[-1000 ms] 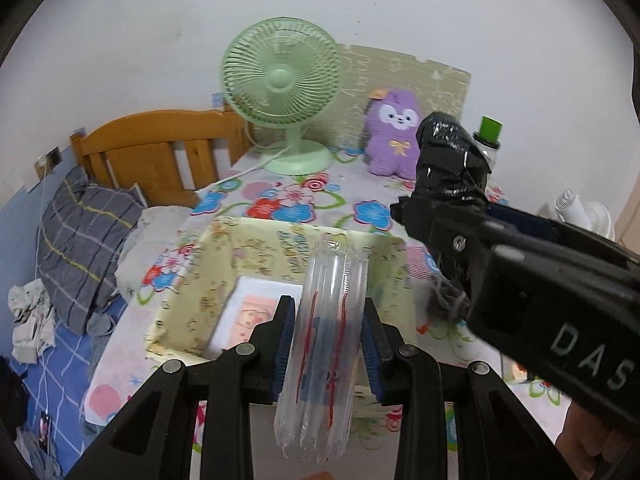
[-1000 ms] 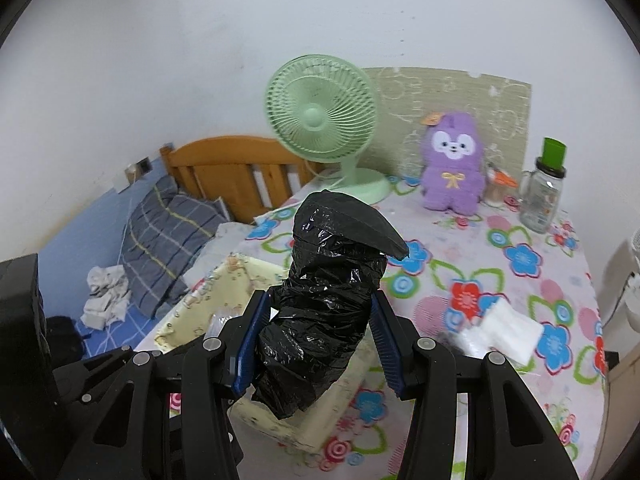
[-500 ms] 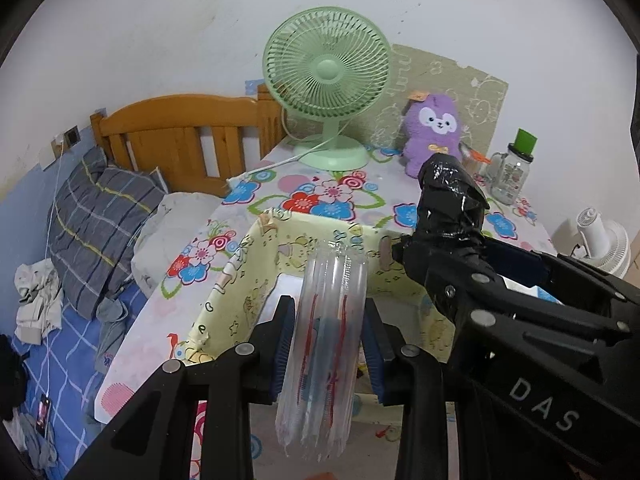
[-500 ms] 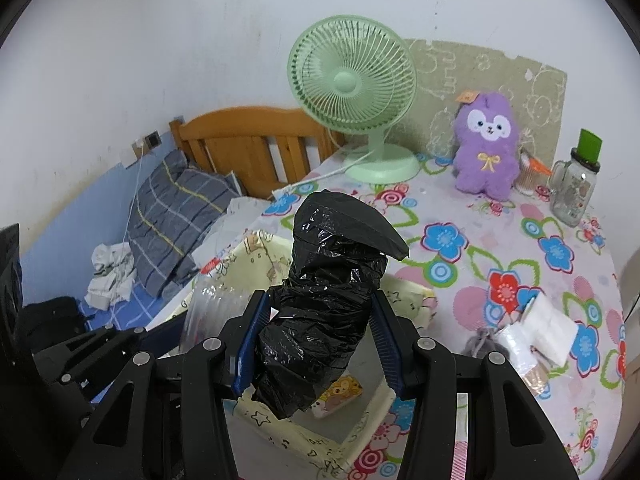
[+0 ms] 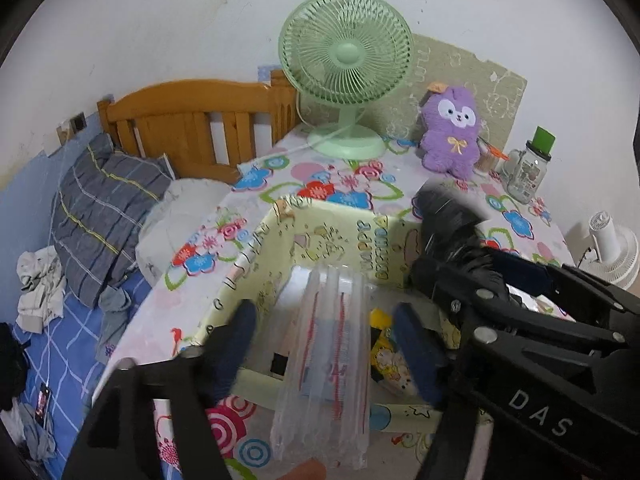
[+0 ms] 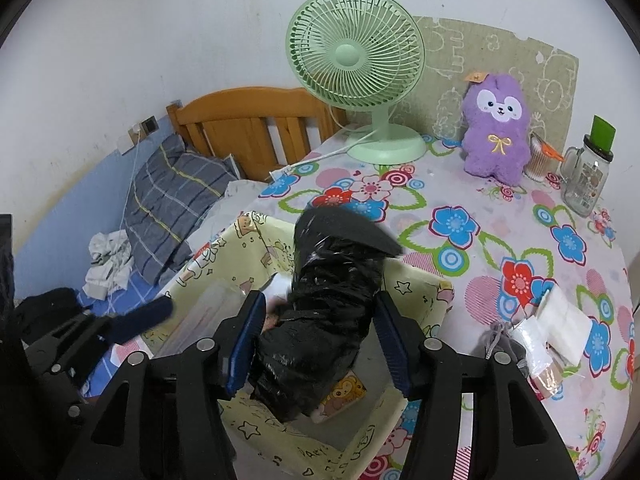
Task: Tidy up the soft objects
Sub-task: 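Open the left tool over the box while the right tool releases the black roll, then withdraw both open tools from the box back over the table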
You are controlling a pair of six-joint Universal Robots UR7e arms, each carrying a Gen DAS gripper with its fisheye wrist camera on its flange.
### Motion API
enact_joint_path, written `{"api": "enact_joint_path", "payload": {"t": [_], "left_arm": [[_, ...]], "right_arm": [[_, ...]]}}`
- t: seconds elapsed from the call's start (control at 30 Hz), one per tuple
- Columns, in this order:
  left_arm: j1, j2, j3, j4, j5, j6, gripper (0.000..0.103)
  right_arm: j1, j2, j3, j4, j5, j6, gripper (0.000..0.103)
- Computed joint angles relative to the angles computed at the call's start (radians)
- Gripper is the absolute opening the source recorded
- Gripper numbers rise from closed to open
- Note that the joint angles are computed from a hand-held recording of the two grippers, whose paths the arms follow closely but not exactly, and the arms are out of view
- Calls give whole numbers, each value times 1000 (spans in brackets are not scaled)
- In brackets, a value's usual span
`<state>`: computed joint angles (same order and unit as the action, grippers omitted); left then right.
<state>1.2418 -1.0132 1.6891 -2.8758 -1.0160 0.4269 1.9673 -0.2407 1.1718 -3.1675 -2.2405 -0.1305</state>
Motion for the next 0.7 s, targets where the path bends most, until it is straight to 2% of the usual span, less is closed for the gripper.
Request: {"api": "enact_joint_path", "payload": {"t": [0.03, 0.1, 0.17, 0.47, 0.7], "left_arm": [[-2, 1, 3, -11, 7, 7, 83], [-4, 2, 6, -20, 10, 23, 87], [-4, 2, 6, -21, 13, 32, 89], [-11, -15, 21, -23, -2, 31, 92], [-35, -36, 66, -48, -21, 44, 93]], "right_arm": [[-1, 0, -1, 0, 3, -2, 64], [1, 6, -7, -9, -9, -12, 78], [4, 12, -10, -28, -14, -32, 84], [11, -1, 18, -73, -6, -38, 85], [18, -43, 102, -159, -27, -28, 86]]}}
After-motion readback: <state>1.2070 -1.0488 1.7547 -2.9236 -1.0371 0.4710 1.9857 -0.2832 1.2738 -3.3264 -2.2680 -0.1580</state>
